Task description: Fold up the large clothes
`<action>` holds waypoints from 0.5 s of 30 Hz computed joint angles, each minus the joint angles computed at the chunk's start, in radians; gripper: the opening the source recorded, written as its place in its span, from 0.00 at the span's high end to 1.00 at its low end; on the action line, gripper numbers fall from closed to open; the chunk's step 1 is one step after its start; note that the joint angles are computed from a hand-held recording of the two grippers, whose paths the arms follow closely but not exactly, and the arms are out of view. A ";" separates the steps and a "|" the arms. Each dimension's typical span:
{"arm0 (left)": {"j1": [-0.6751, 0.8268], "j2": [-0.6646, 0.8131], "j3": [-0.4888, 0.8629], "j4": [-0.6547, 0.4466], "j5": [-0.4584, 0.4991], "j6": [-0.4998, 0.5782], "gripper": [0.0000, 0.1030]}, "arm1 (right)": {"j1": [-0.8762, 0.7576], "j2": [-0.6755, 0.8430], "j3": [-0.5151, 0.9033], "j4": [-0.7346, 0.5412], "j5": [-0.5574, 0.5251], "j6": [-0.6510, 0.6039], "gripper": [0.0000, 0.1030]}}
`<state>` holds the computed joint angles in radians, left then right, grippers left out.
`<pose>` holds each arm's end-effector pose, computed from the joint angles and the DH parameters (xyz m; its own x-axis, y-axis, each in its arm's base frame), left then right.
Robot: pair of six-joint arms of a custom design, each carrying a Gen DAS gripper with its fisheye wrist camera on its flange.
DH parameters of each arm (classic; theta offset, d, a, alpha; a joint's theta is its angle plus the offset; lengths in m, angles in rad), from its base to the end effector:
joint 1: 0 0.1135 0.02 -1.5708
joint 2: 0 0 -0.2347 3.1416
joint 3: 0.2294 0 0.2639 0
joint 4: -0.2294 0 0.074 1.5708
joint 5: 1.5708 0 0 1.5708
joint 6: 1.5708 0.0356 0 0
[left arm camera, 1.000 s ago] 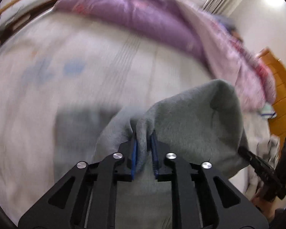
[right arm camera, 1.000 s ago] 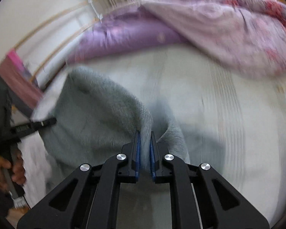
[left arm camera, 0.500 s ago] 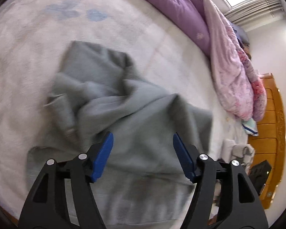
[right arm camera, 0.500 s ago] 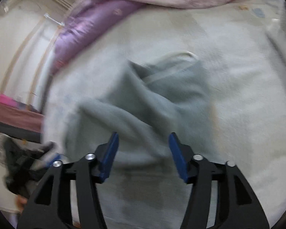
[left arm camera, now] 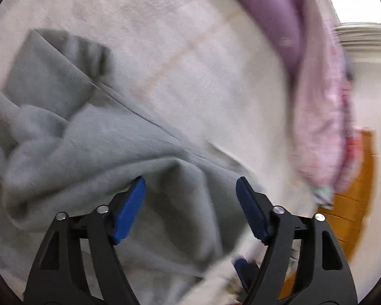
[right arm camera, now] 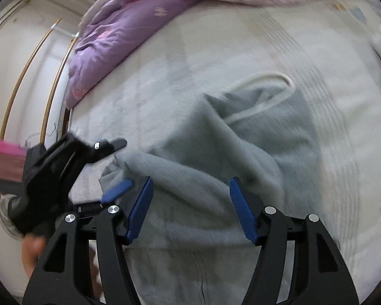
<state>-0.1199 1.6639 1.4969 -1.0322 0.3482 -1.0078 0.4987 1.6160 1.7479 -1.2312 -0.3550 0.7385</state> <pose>0.3403 -0.0532 0.2635 -0.6928 -0.7172 0.0751 -0.6566 0.5844 -0.4767 0.2806 0.1669 0.3456 -0.9738 0.1884 -0.1274 0.0925 0.8399 0.5348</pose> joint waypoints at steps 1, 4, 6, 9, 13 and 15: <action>-0.002 0.011 -0.012 0.015 0.011 -0.005 0.29 | -0.016 -0.031 -0.043 -0.005 -0.006 0.004 0.42; -0.018 0.060 -0.001 0.002 0.039 0.025 0.87 | -0.045 -0.079 -0.131 0.012 -0.022 0.045 0.42; -0.028 -0.002 -0.045 0.031 0.023 0.020 0.90 | -0.060 -0.105 -0.172 0.030 -0.040 0.089 0.42; -0.025 -0.182 -0.119 0.063 0.021 0.012 0.90 | -0.104 -0.184 -0.260 0.077 -0.096 0.168 0.42; -0.107 -0.572 -0.233 0.047 -0.107 -0.019 0.90 | -0.170 -0.294 -0.332 0.098 -0.167 0.223 0.39; -0.241 -0.739 -0.313 -0.018 -0.228 -0.075 0.90 | -0.199 -0.344 -0.360 0.067 -0.183 0.215 0.35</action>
